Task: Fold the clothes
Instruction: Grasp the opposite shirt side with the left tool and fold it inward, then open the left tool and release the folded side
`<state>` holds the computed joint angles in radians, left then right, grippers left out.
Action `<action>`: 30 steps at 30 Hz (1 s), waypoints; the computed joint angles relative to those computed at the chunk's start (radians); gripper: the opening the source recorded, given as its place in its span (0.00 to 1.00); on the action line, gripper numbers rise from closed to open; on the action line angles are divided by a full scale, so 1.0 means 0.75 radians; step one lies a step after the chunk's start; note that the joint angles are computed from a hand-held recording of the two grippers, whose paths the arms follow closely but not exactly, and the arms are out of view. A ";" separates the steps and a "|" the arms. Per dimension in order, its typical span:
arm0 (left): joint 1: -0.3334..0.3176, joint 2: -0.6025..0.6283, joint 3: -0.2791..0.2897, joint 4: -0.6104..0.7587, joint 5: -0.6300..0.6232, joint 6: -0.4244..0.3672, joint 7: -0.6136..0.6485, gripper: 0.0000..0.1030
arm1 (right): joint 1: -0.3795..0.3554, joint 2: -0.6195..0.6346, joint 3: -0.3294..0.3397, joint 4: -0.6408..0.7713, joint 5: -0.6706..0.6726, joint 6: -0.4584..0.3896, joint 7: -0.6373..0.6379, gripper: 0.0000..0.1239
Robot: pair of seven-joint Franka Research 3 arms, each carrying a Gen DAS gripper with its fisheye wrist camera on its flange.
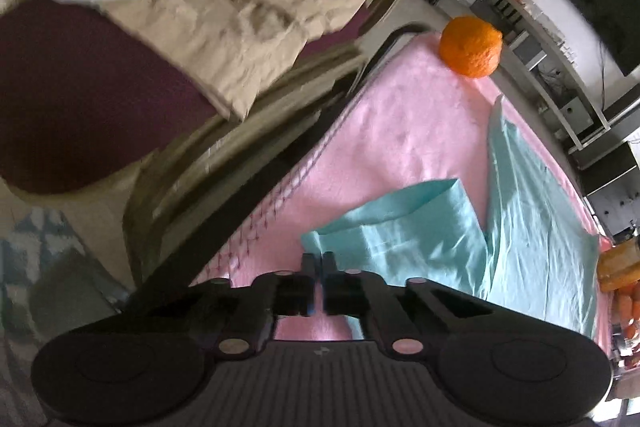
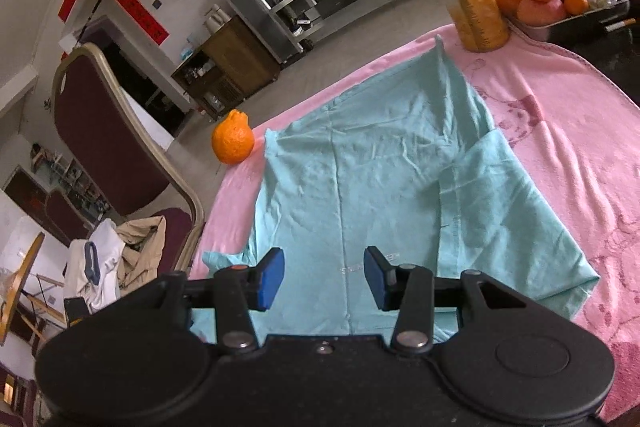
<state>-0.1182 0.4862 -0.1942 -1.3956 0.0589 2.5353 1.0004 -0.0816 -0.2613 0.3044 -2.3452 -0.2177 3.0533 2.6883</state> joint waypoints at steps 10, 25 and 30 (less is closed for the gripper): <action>-0.326 -0.149 0.175 -0.137 0.830 0.312 -0.079 0.00 | -0.007 -0.105 -0.017 -0.128 0.169 0.091 -0.072 0.35; -0.339 -0.316 -0.027 -0.494 0.811 0.306 0.618 0.16 | 0.116 -0.228 -0.156 -0.289 0.516 0.133 -0.329 0.40; -0.222 -0.341 -0.039 -0.471 0.378 0.307 0.426 0.28 | 0.164 -0.253 -0.230 -0.348 0.634 0.164 -0.420 0.43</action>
